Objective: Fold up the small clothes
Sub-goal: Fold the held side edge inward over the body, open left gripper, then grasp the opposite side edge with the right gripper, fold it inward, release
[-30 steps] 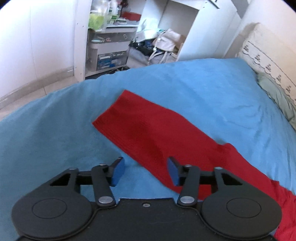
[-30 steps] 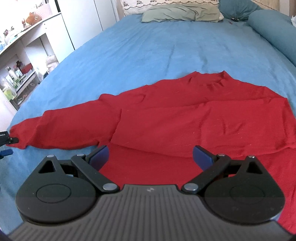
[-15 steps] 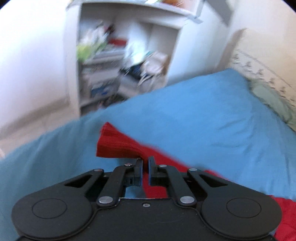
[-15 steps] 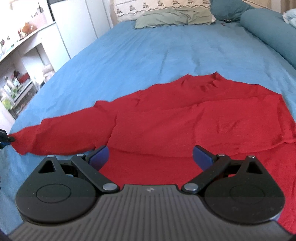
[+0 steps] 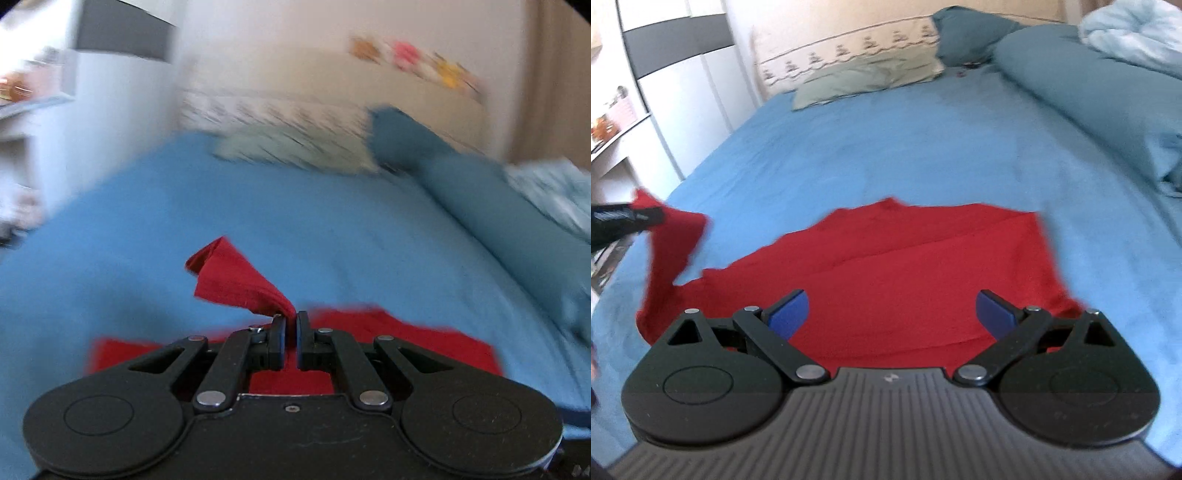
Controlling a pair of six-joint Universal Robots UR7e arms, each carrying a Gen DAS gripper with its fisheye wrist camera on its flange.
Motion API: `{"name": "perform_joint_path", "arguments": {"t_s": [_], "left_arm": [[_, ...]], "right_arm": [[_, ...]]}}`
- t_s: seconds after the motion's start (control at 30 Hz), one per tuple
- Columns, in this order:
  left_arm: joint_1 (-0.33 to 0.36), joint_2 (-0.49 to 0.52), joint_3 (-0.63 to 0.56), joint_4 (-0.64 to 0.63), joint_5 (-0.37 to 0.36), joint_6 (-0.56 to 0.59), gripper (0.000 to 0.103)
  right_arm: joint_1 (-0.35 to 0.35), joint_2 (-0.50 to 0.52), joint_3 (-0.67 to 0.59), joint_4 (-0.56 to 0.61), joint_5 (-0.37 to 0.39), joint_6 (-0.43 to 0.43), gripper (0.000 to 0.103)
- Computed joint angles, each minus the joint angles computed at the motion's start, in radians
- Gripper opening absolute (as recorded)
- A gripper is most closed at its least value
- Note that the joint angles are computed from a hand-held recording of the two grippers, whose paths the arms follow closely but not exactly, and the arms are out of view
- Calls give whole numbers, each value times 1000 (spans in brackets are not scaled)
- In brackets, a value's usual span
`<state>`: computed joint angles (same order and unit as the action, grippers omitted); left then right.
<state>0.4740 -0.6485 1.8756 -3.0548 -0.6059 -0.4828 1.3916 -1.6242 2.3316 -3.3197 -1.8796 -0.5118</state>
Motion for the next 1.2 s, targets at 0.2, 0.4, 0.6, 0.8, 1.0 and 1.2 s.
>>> {"name": "perform_joint_path", "arguments": {"t_s": [0.2,0.4,0.6,0.8,1.0,1.2], "left_arm": [[-2,228,-147,142,-159,-45,5],[-5,250,-145,164,-161,-64,10],[-34,143,-56,230,-82,-118,69],[-25,-23,88,428,28,-285,72],[21,-139,174,624,83,-462,72],[50,-182,213,696,88,-528,72]], "right_arm": [[-165,-88,-17,98,72,-67,103],[-253,-106,-25,158,148,-114,103],[-233,-102,-59,257,204,-44,103],[-170,-3,-104,320,212,23,103],[-126,169,-122,156,152,110,76],[-92,266,-132,1,23,111,39]]}}
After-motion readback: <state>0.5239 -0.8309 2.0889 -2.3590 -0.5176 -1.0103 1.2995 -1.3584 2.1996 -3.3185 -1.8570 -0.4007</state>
